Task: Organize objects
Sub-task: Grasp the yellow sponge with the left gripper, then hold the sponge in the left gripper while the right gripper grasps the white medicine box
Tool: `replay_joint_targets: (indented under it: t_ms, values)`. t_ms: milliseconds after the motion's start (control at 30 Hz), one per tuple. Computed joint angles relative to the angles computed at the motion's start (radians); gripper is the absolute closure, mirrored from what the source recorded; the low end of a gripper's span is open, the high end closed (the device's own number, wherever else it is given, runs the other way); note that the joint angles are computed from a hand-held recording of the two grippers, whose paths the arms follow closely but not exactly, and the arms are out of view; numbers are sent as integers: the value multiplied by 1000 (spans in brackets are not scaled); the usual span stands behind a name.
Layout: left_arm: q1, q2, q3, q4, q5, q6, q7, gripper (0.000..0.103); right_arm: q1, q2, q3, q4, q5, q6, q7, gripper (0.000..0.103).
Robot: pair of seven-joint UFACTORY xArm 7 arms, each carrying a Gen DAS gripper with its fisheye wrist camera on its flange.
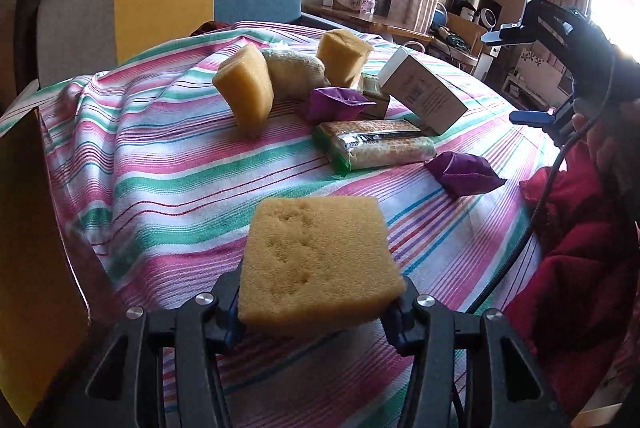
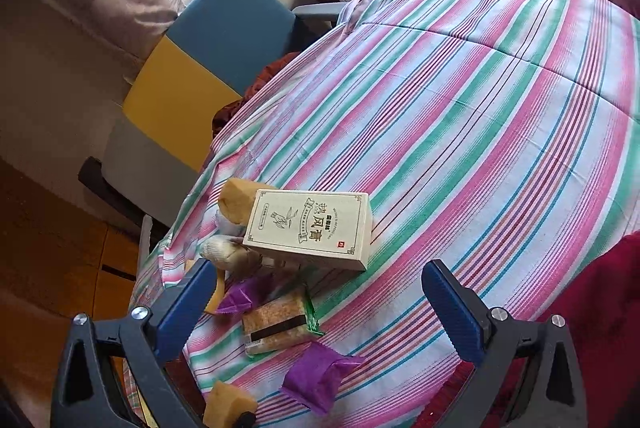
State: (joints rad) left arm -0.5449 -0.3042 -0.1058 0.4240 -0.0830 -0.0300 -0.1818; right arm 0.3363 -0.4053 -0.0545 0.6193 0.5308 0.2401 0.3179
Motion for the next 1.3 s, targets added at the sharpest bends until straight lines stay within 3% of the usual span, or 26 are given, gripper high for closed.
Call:
replay_joint_targets:
  t_ms: [100,667,800,900,1033,1200,1300]
  values:
    - [-41,-2,42,-7,-16,-12,16,49,-11,12,6,13,-15,31,5,0]
    - [-58,-5,59,-16,-21,-24,28,49,-49,47,45,68,-86,132,-3,0]
    - [-78,-5,78,-17,-28,-25,37,49,-70,118,72,184,-191,285,-80,0]
    - [-93,-3,92,-17,-38,-29,40,49,-125,185,151,301,-439,374,-102,0]
    - [-116,-4,115,-16,-47,-28,51,49,-139,309,183,454,-636,475,-178,0]
    - [-148,-5,147,-16,-67,-30,70,49,-134,455,165,587,-655,571,-262,0]
    - [-145,-7,143,-16,-71,-27,75,49,-125,495,156,608,-680,563,-229,3]
